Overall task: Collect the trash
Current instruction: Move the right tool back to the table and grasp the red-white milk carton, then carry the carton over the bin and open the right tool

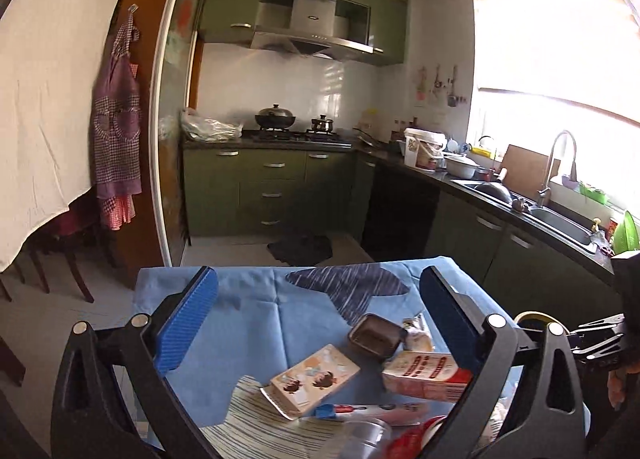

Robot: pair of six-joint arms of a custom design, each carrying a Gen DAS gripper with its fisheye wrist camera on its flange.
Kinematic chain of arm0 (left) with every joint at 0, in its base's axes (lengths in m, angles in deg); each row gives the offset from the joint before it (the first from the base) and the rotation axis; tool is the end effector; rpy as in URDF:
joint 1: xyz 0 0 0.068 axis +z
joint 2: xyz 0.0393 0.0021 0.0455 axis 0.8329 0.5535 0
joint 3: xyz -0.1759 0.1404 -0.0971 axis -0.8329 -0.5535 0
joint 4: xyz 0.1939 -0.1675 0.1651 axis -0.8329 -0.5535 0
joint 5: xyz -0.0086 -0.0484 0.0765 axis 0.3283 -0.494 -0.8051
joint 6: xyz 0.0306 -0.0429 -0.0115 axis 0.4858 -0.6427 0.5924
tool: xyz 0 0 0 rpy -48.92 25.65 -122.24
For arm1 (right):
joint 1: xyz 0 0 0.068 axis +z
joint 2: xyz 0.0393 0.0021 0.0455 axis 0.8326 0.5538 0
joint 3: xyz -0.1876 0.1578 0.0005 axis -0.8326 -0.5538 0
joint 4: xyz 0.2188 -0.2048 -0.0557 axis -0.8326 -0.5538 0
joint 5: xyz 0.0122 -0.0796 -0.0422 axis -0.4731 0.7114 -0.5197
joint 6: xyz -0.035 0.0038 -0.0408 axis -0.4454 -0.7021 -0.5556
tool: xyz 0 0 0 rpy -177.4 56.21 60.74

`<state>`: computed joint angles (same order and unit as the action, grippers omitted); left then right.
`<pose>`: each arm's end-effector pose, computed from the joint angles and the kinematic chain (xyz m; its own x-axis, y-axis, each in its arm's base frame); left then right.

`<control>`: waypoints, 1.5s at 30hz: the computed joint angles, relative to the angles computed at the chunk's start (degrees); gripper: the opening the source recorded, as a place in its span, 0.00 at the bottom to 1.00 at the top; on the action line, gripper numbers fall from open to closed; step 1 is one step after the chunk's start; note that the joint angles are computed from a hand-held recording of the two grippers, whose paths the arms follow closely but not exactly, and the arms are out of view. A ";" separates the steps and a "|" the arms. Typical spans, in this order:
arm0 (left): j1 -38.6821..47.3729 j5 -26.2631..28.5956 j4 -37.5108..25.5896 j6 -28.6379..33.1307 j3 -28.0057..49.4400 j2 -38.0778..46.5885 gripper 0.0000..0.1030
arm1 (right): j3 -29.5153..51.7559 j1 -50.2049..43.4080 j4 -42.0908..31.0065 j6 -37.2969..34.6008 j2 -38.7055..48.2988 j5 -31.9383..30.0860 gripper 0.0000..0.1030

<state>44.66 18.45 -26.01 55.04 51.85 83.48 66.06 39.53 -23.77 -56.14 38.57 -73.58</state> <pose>0.2887 -0.0698 0.2872 -0.3581 0.0676 -0.9312 0.4394 0.8922 -0.1043 0.1784 -0.0389 0.2586 -0.7831 0.1281 -0.6086 -0.0502 0.9623 0.2671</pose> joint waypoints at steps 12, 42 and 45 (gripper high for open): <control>2.26 5.17 6.61 -3.42 -3.48 5.37 0.93 | 1.31 19.56 13.53 -0.98 12.54 11.89 0.71; 1.44 4.35 6.61 -2.71 -4.07 6.38 0.93 | -0.52 -7.47 2.40 -6.77 -3.26 -1.62 0.51; 1.43 4.37 6.44 -2.79 -3.95 6.56 0.93 | 0.10 -23.40 -1.17 -12.64 -2.98 -7.38 0.51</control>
